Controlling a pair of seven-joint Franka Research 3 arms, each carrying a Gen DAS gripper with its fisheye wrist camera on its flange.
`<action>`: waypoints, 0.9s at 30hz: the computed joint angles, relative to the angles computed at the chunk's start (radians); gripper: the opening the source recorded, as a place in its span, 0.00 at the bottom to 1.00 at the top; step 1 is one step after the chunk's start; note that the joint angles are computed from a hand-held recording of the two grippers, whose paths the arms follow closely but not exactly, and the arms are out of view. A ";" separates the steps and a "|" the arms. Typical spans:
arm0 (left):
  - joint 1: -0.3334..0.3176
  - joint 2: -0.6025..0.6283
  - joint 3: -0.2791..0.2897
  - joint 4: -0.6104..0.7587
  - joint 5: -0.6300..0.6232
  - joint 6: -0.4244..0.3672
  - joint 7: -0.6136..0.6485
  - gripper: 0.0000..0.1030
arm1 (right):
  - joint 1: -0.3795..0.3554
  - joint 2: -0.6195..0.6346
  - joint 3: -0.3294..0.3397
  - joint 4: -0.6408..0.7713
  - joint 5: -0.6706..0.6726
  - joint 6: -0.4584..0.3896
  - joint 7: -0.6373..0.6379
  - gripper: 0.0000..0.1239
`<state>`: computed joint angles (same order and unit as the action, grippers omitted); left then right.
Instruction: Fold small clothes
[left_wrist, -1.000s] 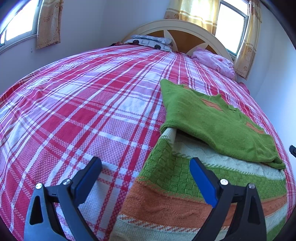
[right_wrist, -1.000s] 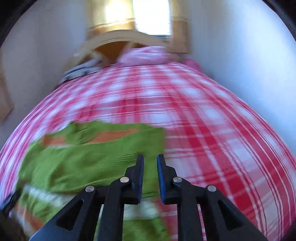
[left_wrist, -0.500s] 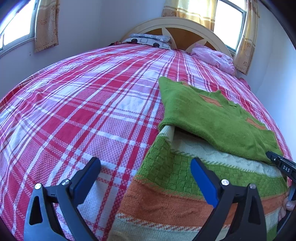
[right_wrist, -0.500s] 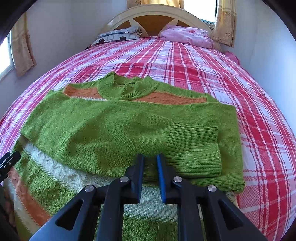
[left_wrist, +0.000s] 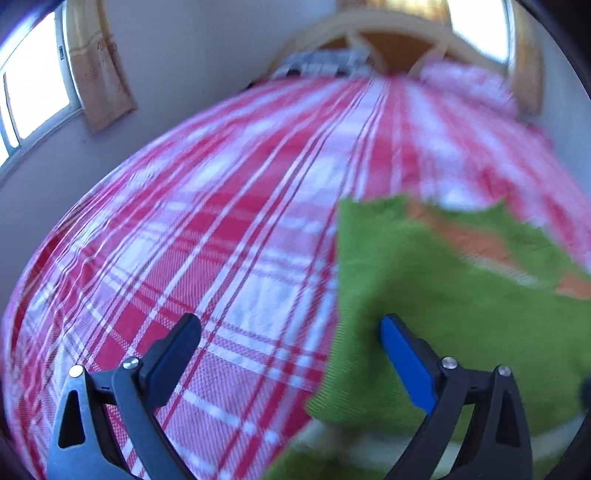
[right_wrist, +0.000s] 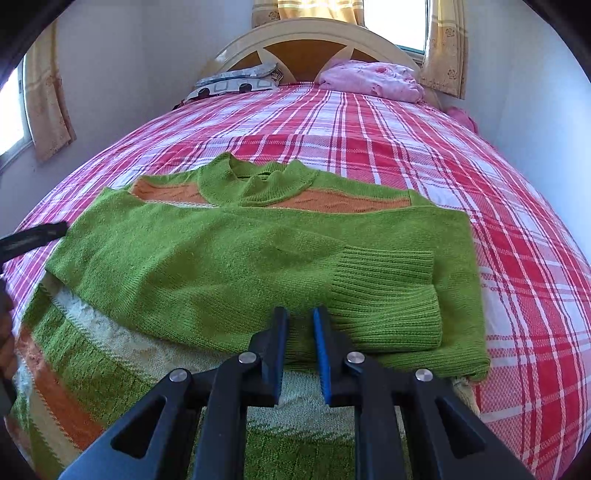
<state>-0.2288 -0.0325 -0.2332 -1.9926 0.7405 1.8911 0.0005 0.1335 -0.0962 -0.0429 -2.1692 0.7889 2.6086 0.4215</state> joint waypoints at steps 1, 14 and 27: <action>0.002 -0.002 0.002 -0.015 0.009 0.007 -0.003 1.00 | -0.002 -0.001 0.001 0.001 -0.003 -0.005 0.000 0.15; 0.041 -0.082 0.000 -0.125 -0.019 0.147 -0.076 1.00 | -0.015 0.114 0.036 0.120 -0.201 0.054 0.181 0.17; 0.034 -0.058 -0.006 -0.098 0.003 0.100 -0.067 1.00 | -0.036 0.166 0.031 0.181 -0.202 0.046 0.255 0.49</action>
